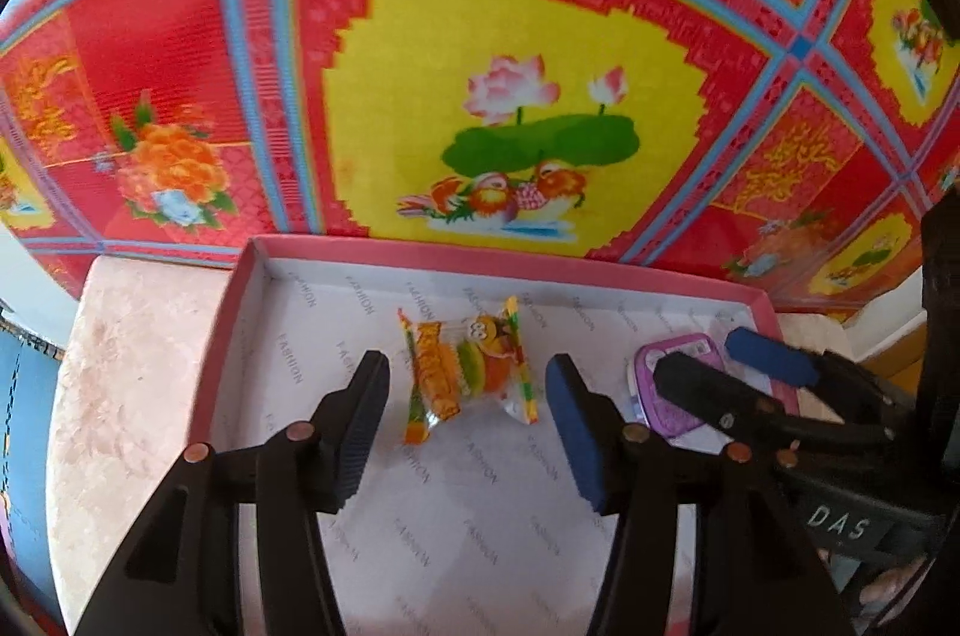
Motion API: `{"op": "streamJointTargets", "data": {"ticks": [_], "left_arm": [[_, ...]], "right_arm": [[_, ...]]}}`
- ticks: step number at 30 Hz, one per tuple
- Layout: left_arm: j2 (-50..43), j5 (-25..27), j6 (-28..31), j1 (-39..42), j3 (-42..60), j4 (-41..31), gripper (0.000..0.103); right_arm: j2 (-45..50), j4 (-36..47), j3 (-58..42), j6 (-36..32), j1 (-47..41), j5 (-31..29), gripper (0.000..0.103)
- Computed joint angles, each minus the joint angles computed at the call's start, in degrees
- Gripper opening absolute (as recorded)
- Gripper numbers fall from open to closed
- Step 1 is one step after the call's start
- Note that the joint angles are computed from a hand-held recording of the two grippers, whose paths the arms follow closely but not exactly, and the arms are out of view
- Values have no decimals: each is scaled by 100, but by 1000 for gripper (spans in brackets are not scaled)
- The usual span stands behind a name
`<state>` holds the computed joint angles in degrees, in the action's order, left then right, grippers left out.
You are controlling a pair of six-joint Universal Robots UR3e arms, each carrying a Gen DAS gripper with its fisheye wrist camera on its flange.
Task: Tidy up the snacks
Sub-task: 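Open the left tool over the box while the right tool releases the tin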
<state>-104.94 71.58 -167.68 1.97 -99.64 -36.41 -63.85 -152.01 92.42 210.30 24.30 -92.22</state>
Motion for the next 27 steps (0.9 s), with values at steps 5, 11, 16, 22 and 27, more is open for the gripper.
{"op": "streamJointTargets", "data": {"ticks": [5,11,16,22,27], "left_arm": [[704,-236,-78,272,-420,-165,57],[1447,-299,211,661,-853,-460,57],[2321,-527,404,1105,-1477,-789,57],[3358,-799,911,1689,-1934,-1561,57],[4108,-980,1368,2103,-2133,-2243,57]], "right_arm": [[-222,131,-86,-190,208,-227,79],[-578,528,-71,-308,415,-240,79],[-978,724,91,-303,647,-283,79],[-1241,1026,131,-83,1021,-410,79],[-1315,1195,117,226,1300,-437,79]]}}
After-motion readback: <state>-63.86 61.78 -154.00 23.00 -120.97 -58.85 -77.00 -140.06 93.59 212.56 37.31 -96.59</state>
